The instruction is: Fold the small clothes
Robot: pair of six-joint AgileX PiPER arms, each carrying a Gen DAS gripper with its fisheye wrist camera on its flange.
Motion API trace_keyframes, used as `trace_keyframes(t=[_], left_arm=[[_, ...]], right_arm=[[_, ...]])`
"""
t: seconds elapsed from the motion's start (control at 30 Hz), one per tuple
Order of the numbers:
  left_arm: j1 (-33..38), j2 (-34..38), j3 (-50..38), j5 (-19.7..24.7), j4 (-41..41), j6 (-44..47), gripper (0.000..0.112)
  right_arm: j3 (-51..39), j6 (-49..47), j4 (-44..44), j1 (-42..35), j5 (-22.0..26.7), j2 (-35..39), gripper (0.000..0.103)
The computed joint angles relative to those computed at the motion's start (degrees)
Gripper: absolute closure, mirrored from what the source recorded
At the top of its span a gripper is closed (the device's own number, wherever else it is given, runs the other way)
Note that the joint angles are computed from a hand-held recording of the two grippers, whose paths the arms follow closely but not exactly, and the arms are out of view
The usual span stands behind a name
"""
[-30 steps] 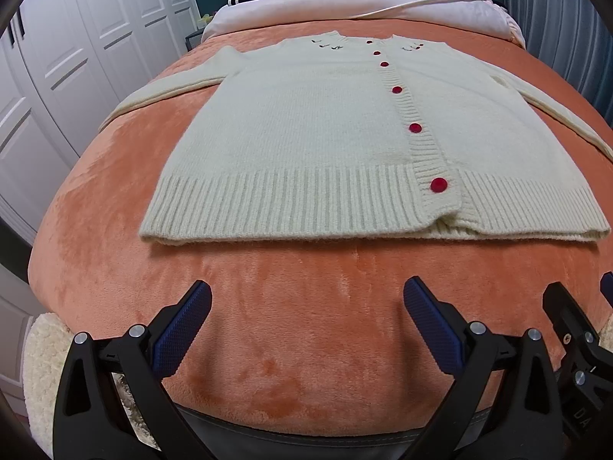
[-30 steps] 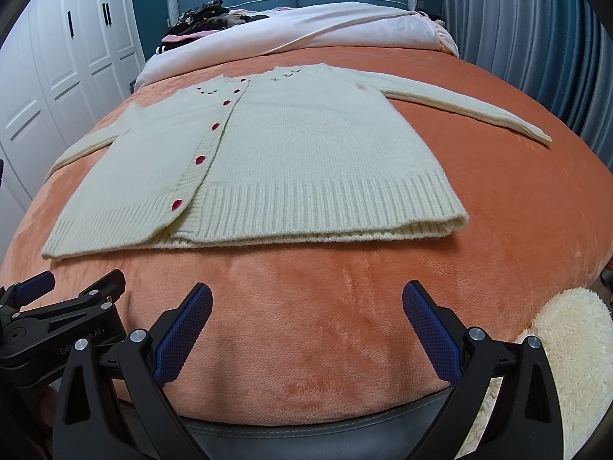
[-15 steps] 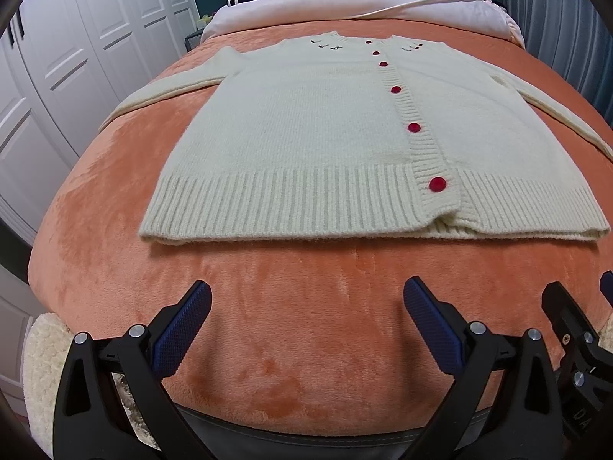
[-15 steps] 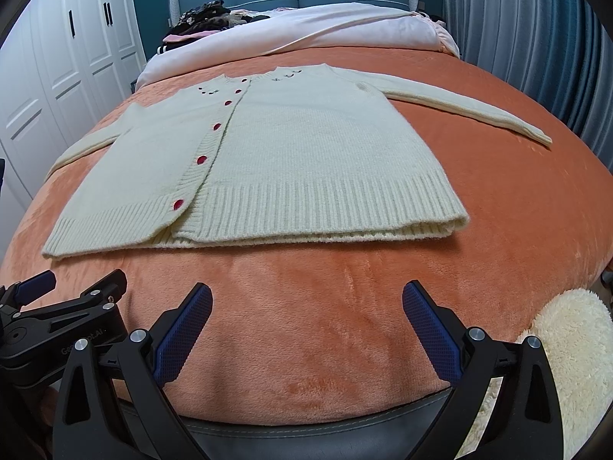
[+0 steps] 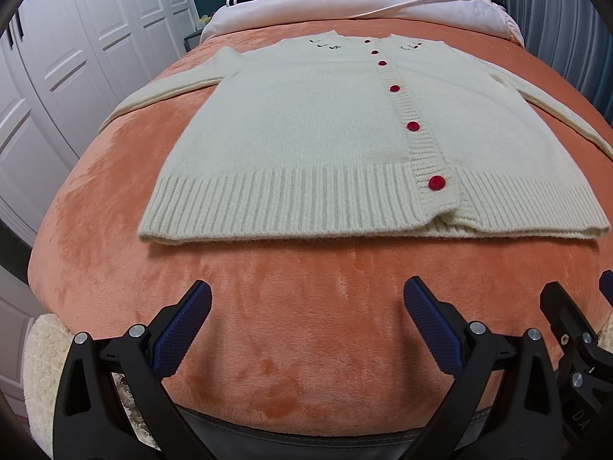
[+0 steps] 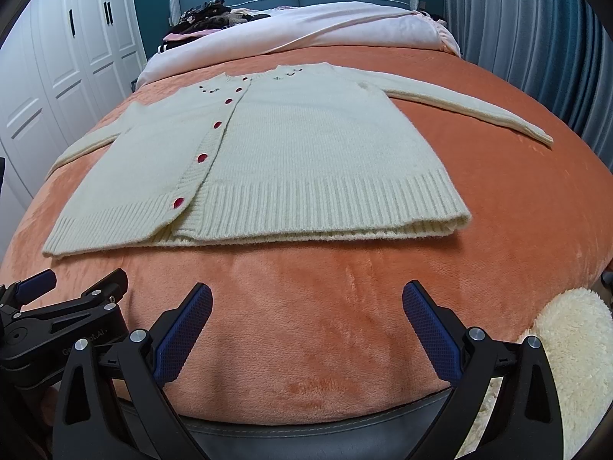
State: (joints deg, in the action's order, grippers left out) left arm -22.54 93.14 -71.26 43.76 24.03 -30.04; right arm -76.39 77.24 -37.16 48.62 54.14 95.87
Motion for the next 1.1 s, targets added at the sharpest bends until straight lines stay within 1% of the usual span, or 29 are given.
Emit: trace_keyframes(t=[0.6,0.73,0.77,0.83,0.9,0.93,1.0,1.03,1.1], left_arm=[[-0.17,0.24,-0.26,0.09,-0.16,0.1,0.014],[2.8,0.41,-2.19,0.15,-7.09,5.68,0.014],[4.4,0.6,-3.37,0.22,-9.72,7.59,0.014],[6.53,1.55,-6.1,0.94,-12.17,9.32,0.014],[8.51,3.53,-10.2,2.05,-13.53,10.54,0.014],[9.52,5.04,-12.92,2.86,-14.31,11.45,0.014],[11.07,7.52,-17.24,4.12,-15.91,13.28,0.014],[11.59,8.6,-19.03,4.81,-16.5,13.87,0.014],[12.87,11.89,-24.29,7.04,-17.86,15.0,0.014]], right_arm=[[-0.06,-0.1,0.45,-0.15,-0.22,-0.01,0.005],[1.95,1.19,0.94,-2.33,-2.54,-2.04,0.005],[2.8,1.35,1.13,-3.76,-3.76,-3.02,0.005],[4.54,1.17,1.53,-8.47,-6.46,-5.43,0.005],[4.8,-1.64,3.0,-15.16,-9.07,-6.66,0.005],[4.28,-4.5,4.71,-19.8,-10.64,-6.69,0.005],[1.64,-12.58,11.35,-29.66,-13.87,-5.07,0.005],[-0.76,-18.08,16.43,-35.33,-15.26,-3.34,0.005],[-6.72,-26.32,24.47,-43.79,-16.05,1.51,0.005]])
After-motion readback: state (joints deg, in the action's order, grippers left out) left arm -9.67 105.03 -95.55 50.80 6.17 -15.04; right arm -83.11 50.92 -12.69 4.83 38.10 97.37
